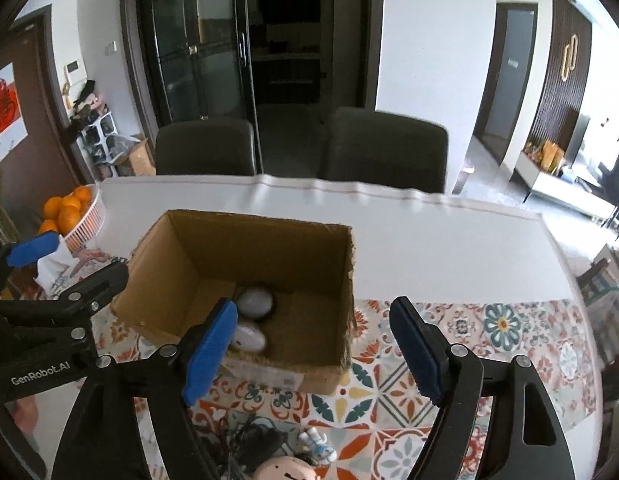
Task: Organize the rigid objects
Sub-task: 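Open the right tool releasing the grey case while the left tool drops the silver egg into the box, then move the right tool to the pink round toy and close on it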
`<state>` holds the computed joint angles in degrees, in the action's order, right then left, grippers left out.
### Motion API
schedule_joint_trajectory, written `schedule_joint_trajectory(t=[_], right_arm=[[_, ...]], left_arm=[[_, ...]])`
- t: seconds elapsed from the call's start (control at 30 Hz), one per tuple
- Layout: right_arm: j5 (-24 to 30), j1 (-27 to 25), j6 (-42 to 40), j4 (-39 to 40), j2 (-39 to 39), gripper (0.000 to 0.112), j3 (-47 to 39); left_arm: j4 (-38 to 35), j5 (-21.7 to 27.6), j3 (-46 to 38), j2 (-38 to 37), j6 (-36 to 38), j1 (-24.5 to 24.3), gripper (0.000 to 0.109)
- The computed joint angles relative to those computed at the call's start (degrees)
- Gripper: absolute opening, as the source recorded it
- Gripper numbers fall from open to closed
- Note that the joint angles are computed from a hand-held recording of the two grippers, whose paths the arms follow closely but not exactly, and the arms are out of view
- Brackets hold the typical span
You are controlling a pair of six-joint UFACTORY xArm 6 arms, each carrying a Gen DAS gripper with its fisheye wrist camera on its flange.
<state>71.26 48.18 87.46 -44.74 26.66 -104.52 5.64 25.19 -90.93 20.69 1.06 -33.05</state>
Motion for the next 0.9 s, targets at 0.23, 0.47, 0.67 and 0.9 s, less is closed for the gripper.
schedule_joint_trajectory(t=[0.23, 0.47, 0.67, 0.9], right_arm=[[6.5, 4.5, 2.0, -3.8, -0.4, 0.080, -0.9], [7.6, 7.4, 5.1, -4.6, -1.3, 0.080, 0.7], [8.9, 9.6, 7.4, -5.1, -1.7, 0.080, 2.0], [10.1, 11.7, 9.0, -5.1, -1.4, 0.080, 2.6]], left_arm=[[8.6, -6.8, 10.1, -6.9, -7.1, 0.5, 0.103], [10.5, -9.9, 17.6, -11.8, -9.7, 0.7, 0.103], [5.7, -10.1, 22.3, -15.0, -6.3, 0.5, 0.103], [7.1, -10.7, 27.8, -18.2, -7.9, 0.6, 0.103]])
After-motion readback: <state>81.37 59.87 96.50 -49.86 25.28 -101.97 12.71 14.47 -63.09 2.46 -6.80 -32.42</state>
